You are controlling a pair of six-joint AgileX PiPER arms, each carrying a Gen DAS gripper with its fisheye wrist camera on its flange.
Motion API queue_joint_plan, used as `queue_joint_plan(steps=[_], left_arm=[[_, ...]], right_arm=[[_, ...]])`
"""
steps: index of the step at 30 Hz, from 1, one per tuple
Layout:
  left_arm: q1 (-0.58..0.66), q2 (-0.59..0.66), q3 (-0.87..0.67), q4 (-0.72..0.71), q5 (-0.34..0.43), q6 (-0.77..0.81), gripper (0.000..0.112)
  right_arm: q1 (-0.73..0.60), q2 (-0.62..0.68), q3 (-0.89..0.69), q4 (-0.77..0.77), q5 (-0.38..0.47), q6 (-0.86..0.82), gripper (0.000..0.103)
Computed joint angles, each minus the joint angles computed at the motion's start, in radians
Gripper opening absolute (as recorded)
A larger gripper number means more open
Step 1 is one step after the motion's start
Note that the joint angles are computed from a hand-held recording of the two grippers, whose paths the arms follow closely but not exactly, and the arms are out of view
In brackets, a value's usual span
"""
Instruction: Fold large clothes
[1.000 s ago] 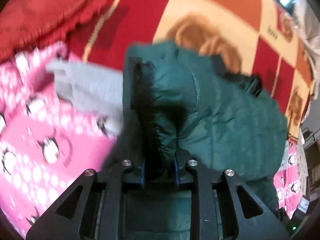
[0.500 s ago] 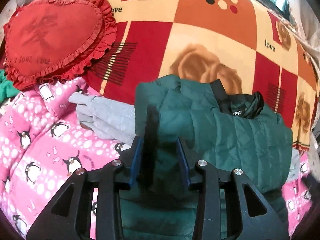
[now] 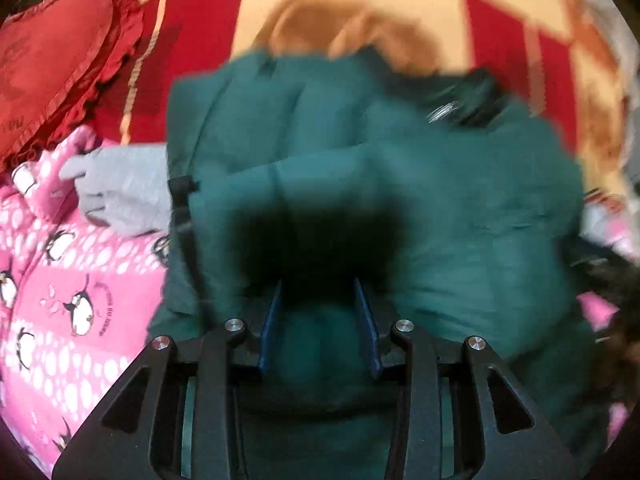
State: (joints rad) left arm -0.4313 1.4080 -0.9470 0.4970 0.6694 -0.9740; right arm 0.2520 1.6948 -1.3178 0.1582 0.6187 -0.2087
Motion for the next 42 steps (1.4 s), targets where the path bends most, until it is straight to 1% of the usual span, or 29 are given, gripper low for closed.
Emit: queue_joint_plan(steps=[2,3,5,6,9,10,11,12,14,15,16,17,18,23,25,26,27,28,29,32,33,34,35,37,38,39,40,41,42], left_arm=[[0.025,0.012,-0.002,-0.028,-0.016,0.024,0.036],[0.027,0.011,-0.009,-0.038,-0.008,0.032,0.036],[0.021,-0.005,0.005,-0.024,-0.01,0.013,0.036],[0.022,-0.014,0.009,-0.025,-0.013,0.008,0.036],[0.043,-0.057,0.028,-0.045,-0.037,0.017,0.036],[0.055,-0.074,0.042,-0.045,-0.055,0.012,0.036],[0.066,-0.083,0.052,-0.042,-0.073,-0.002,0.036],[0.079,-0.086,0.06,-0.057,-0.081,0.006,0.036],[0.114,-0.073,0.059,-0.105,-0.1,0.07,0.036],[0.118,-0.065,0.059,-0.109,-0.106,0.08,0.036],[0.124,-0.052,0.056,-0.124,-0.115,0.096,0.036],[0.131,-0.045,0.058,-0.148,-0.125,0.121,0.036],[0.138,-0.036,0.058,-0.17,-0.132,0.145,0.036],[0.165,0.002,0.061,-0.224,-0.19,0.23,0.036],[0.17,-0.002,0.064,-0.242,-0.195,0.245,0.036],[0.176,-0.013,0.065,-0.259,-0.192,0.256,0.036],[0.177,-0.027,0.071,-0.257,-0.189,0.247,0.036],[0.168,-0.05,0.073,-0.236,-0.175,0.213,0.036],[0.173,-0.063,0.076,-0.227,-0.177,0.202,0.036],[0.167,-0.164,0.114,-0.164,-0.215,0.136,0.036],[0.162,-0.184,0.121,-0.122,-0.219,0.102,0.036],[0.163,-0.18,0.117,-0.119,-0.212,0.107,0.036],[0.176,-0.163,0.116,-0.14,-0.212,0.138,0.036],[0.19,-0.085,0.084,-0.175,-0.157,0.181,0.036],[0.199,-0.04,0.076,-0.22,-0.146,0.231,0.036],[0.196,-0.022,0.081,-0.225,-0.152,0.244,0.036],[0.188,-0.027,0.087,-0.19,-0.157,0.218,0.036],[0.172,-0.025,0.081,-0.151,-0.143,0.183,0.037],[0.171,-0.021,0.078,-0.152,-0.141,0.189,0.038]], right_arm=[[0.005,0.005,0.004,0.004,-0.001,-0.014,0.082],[0.009,0.006,-0.003,-0.005,0.01,-0.014,0.083],[0.019,0.005,-0.038,-0.039,0.056,0.02,0.083],[0.019,-0.01,-0.048,-0.048,0.056,0.048,0.082],[0.006,-0.082,-0.034,0.019,-0.065,0.067,0.081],[0.013,-0.07,-0.059,-0.007,-0.07,0.092,0.081],[0.024,-0.037,-0.105,-0.049,-0.044,0.126,0.081],[0.028,0.024,-0.18,-0.069,0.006,0.136,0.081],[0.033,0.163,-0.32,-0.118,0.096,0.164,0.082],[0.034,0.218,-0.365,-0.135,0.123,0.172,0.082],[0.035,0.248,-0.372,-0.156,0.11,0.182,0.088],[0.036,0.264,-0.371,-0.179,0.089,0.198,0.097],[0.031,0.277,-0.366,-0.173,0.071,0.195,0.099],[0.024,0.296,-0.356,-0.146,0.042,0.187,0.102],[0.028,0.297,-0.384,-0.16,0.09,0.199,0.102],[0.038,0.299,-0.426,-0.188,0.15,0.221,0.101],[0.047,0.304,-0.463,-0.2,0.187,0.242,0.101],[0.053,0.27,-0.46,-0.205,0.212,0.271,0.101],[0.063,0.231,-0.43,-0.21,0.198,0.296,0.101],[0.084,0.058,-0.241,-0.166,0.1,0.331,0.101],[0.096,0.016,-0.188,-0.153,0.092,0.346,0.101],[0.109,-0.002,-0.158,-0.159,0.089,0.37,0.101],[0.123,-0.016,-0.115,-0.16,0.08,0.388,0.101],[0.156,0.01,-0.071,-0.179,0.073,0.404,0.101],[0.165,0.036,-0.06,-0.199,0.077,0.412,0.102],[0.167,0.057,-0.057,-0.209,0.073,0.412,0.103],[0.173,0.067,-0.036,-0.223,0.041,0.42,0.103],[0.179,0.069,-0.034,-0.231,0.029,0.429,0.103],[0.179,0.072,-0.037,-0.228,0.028,0.43,0.103]])
